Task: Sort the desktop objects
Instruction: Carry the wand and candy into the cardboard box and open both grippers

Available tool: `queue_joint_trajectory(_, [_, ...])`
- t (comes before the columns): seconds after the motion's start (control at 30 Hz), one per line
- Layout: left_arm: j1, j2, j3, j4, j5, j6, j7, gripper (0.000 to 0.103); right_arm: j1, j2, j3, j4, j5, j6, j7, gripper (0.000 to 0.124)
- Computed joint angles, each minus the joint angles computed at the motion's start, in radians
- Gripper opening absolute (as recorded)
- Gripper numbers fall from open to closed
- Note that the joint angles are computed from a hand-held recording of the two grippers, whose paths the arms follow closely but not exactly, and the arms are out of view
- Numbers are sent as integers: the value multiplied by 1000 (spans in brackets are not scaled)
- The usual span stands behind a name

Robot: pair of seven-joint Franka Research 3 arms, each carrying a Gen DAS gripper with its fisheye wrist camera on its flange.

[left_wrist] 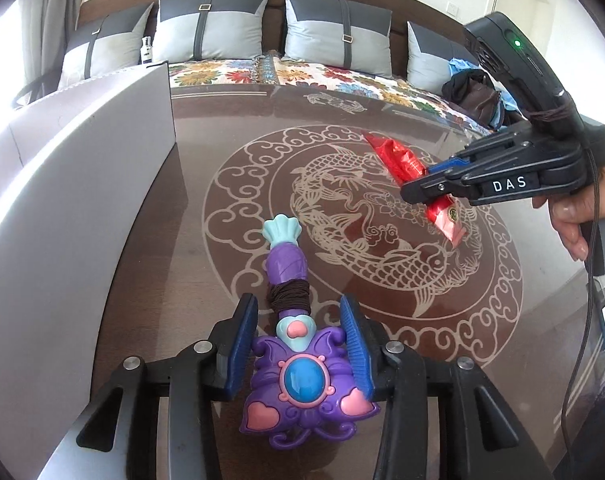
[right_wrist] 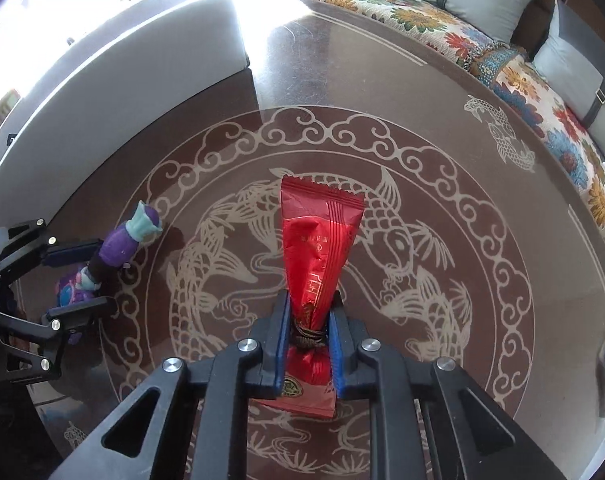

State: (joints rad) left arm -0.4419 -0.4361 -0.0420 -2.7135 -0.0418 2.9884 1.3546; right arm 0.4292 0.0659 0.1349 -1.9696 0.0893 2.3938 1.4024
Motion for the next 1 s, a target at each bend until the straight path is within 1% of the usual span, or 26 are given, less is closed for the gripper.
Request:
queue_joint_trajectory(0.1, [-20, -76, 11, -30, -21, 1, -17, 43, -2, -79, 2, -55, 50, 6, 52, 18])
queue_joint_trajectory(0.17, [-19, -131, 6, -48, -19, -3, -39, 43, -3, -120, 7, -69, 66, -13, 74, 18])
queue_joint_trajectory(0.23, [-30, -199, 20, -70, -24, -14, -55, 43, -1, -154, 16, -72, 70, -28, 88, 18])
queue_joint_trajectory(0.3, [-30, -279, 34, -88, -25, -40, -70, 43, 8, -190, 29, -69, 71, -35, 103, 18])
queue_joint_trajectory(0.4, [4, -427, 49, -109, -8, -108, -82, 43, 30, -205, 51, -22, 93, -33, 113, 18])
queue_joint_trajectory(0.47, [49, -518, 66, -111, 15, -173, -70, 43, 53, -187, 70, 34, 111, -17, 127, 18])
queue_joint_trajectory(0.53, [106, -590, 92, -105, 36, -247, -49, 43, 84, -142, 89, 108, 138, 5, 139, 18])
queue_joint_trajectory(0.63, [215, -645, 136, -91, 65, -353, -11, 43, 142, -36, 120, 245, 155, 38, 162, 18])
queue_joint_trajectory(0.7, [290, -666, 163, -94, 78, -421, 11, 43, 190, 50, 136, 342, 141, 47, 194, 18])
queue_joint_trajectory(0.77, [361, -675, 182, -106, 88, -472, 29, 43, 243, 143, 144, 439, 127, 30, 228, 18])
queue_joint_trajectory(0.83, [421, -660, 191, -116, 100, -508, 48, 43, 296, 244, 142, 545, 110, -24, 259, 18])
queue_joint_trajectory(0.93, [474, -601, 190, -121, 100, -542, 62, 43, 379, 368, 115, 667, 52, -109, 323, 18])
queue_joint_trajectory(1.0, [505, -591, 183, -126, 100, -558, 67, 44, 424, 414, 88, 704, 8, -128, 366, 20])
